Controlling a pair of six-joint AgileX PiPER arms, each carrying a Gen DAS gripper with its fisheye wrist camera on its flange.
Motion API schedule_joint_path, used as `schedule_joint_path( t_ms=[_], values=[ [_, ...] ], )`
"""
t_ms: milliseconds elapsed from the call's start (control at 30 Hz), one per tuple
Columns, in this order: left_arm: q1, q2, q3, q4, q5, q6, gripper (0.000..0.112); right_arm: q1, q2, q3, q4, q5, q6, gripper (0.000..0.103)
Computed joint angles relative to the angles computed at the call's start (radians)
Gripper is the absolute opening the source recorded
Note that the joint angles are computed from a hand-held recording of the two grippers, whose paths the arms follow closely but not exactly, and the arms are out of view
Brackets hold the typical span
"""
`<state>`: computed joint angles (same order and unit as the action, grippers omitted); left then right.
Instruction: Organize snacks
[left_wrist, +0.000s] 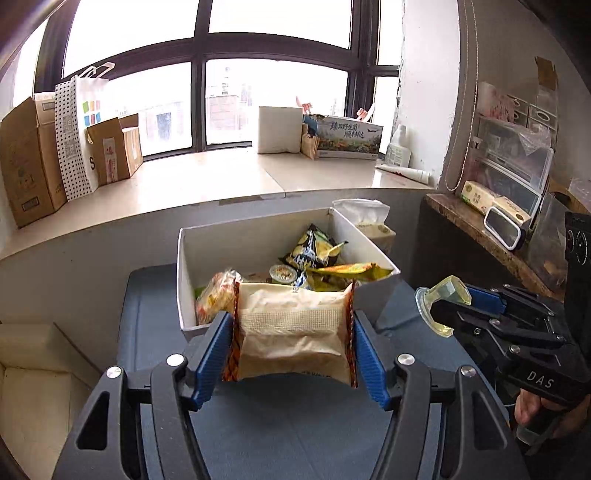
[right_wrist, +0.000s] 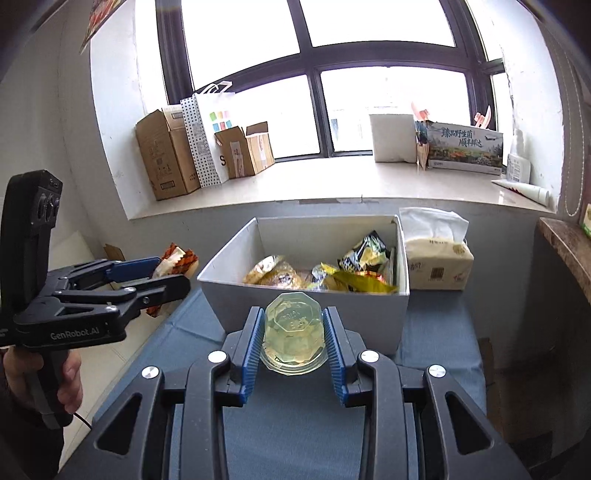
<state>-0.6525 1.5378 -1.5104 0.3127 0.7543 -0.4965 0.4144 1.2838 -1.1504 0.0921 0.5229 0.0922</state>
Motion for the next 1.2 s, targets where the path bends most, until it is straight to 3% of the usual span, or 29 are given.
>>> schedule_joint_path(
  t_ms=[200, 367, 500, 667, 733, 800, 833, 867, 933, 1200],
  values=[
    [0.110, 0.206, -0.305, -0.117, 0.067, 0.116, 0.069, -0.097, 0.189, -0.258, 0.153, 0.059, -0.133, 0.036],
    [0.180, 0.391, -0.540, -0.206, 0.156, 0.183, 0.069, -0.110, 0.418, -0.563, 0.069, 0.179, -0.061, 0.036],
    [0.192, 0.544, -0.738, -0.179, 0.260, 0.179, 0.070, -0.126, 0.590, -0.787, 0.074, 0.283, -0.055, 0.036],
    [0.202, 0.616, -0.826, -0.217, 0.301, 0.216, 0.072, -0.125, 0.716, -0.934, 0.036, 0.361, -0.036, 0.036],
    [0.199, 0.639, -0.856, -0.209, 0.319, 0.222, 0.079, -0.128, 0.758, -0.985, 0.035, 0.394, -0.035, 0.036],
    [0.204, 0.667, -0.899, -0.213, 0.354, 0.239, 0.094, -0.136, 0.775, -1.004, 0.050, 0.390, -0.046, 0.046],
    [0.207, 0.669, -0.899, -0.210, 0.360, 0.235, 0.102, -0.140, 0.787, -1.031, 0.048, 0.403, -0.035, 0.077],
    [0.212, 0.657, -0.873, -0.221, 0.342, 0.242, 0.103, -0.144, 0.776, -1.017, 0.045, 0.386, -0.017, 0.098],
    [0.223, 0.631, -0.826, -0.248, 0.317, 0.266, 0.103, -0.169, 0.720, -0.929, 0.110, 0.295, -0.046, 0.100],
    [0.221, 0.512, -0.656, -0.250, 0.237, 0.239, 0.103, -0.164, 0.609, -0.829, 0.058, 0.250, -0.045, 0.103]
  ],
)
